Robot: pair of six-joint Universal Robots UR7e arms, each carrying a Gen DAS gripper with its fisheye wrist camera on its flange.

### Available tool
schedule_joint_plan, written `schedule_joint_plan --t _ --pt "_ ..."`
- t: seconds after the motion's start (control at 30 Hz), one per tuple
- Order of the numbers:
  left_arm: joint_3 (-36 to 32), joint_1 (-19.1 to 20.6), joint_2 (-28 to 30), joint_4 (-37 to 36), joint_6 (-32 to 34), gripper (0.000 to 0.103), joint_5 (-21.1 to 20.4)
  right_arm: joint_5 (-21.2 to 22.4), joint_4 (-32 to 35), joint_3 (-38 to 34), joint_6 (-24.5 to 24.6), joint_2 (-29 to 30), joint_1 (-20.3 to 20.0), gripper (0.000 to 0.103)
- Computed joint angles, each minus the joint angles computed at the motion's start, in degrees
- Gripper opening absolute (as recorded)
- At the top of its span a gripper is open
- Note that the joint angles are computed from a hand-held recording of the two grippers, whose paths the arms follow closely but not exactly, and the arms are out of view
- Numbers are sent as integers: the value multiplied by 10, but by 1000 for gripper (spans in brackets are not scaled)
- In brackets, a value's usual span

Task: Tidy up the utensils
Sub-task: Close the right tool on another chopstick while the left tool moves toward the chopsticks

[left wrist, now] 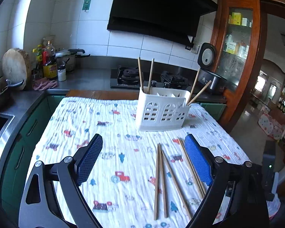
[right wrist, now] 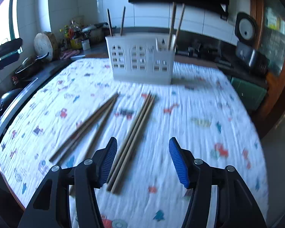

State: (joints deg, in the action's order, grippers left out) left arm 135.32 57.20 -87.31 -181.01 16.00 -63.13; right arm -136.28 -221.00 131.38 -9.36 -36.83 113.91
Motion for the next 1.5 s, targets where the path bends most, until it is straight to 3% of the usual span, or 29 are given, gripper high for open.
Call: schedule_joint_plan --t 0.27,0.67,1.03,1.5 --pt "45 15 -29 -17 -21 87 12 25 3 9 66 24 -22 33" --pt "58 37 -42 -27 -16 87 13 21 45 -12 95 34 -26 23" --pt "55 59 -35 -17 -26 87 4 -28 55 -34 73 54 -9 17" --pt "68 65 -39 -14 -33 86 2 -38 40 -39 63 68 -12 10"
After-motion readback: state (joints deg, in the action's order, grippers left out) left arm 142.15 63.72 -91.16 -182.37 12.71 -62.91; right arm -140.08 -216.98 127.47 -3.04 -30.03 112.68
